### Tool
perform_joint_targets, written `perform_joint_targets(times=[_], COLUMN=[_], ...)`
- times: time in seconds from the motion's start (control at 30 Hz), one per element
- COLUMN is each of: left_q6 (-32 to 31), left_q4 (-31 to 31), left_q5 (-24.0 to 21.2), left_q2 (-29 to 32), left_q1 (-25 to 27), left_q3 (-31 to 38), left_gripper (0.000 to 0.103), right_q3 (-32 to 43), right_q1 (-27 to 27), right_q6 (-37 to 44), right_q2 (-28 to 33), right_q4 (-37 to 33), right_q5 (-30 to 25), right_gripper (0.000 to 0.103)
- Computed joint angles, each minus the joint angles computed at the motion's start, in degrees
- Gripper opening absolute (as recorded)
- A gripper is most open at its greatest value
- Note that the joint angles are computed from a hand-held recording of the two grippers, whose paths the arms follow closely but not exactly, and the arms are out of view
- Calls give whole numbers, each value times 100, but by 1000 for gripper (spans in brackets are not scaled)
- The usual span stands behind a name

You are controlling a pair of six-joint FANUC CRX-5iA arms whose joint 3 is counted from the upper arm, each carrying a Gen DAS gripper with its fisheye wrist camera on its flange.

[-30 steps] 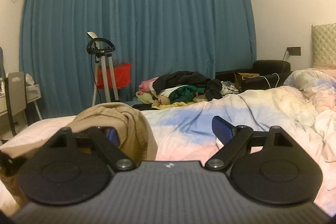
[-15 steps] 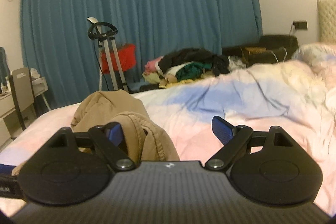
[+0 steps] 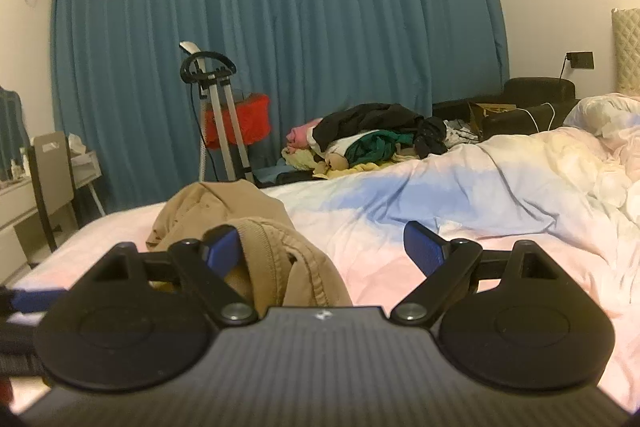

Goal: Fold clothes

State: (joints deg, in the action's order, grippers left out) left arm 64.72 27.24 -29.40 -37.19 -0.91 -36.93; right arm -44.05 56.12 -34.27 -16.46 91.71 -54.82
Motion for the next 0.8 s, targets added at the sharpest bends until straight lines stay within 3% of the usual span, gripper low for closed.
perform_joint_targets(times=[0.23,0.33,0.4,0.47,0.6,0.7,0.8], left_q6=[1758,2141,1725,821,-1240,-2257,-2219], left_q4=[-871,-1151,-581,314,1479,1461,594], left_q5=[-14,-425,-582,-742,-899,-915,-262], left_q2=[-337,-352,-400,-396,-405,-360,-362], left_q1=[585,913,1150,1300,904,341,-374], left_q3=[263,501,386,197,-146,-242,-313], left_gripper=[83,82,82,82,83,84,84], right_q3=[482,529,434,363,253,233,181], right_q1=[193,148,103,89,66,28,-9], right_q6=[1026,682,357,259,179,216,147], right_q2=[335,368,281,235,163,90,-30], right_q4=[-1590,-1853,-1657,-1438,-1039,-976,-972], right_q5=[-271,-446,-513,-499,-445,-353,-242], right_gripper=[87,87,87,87,87,87,87])
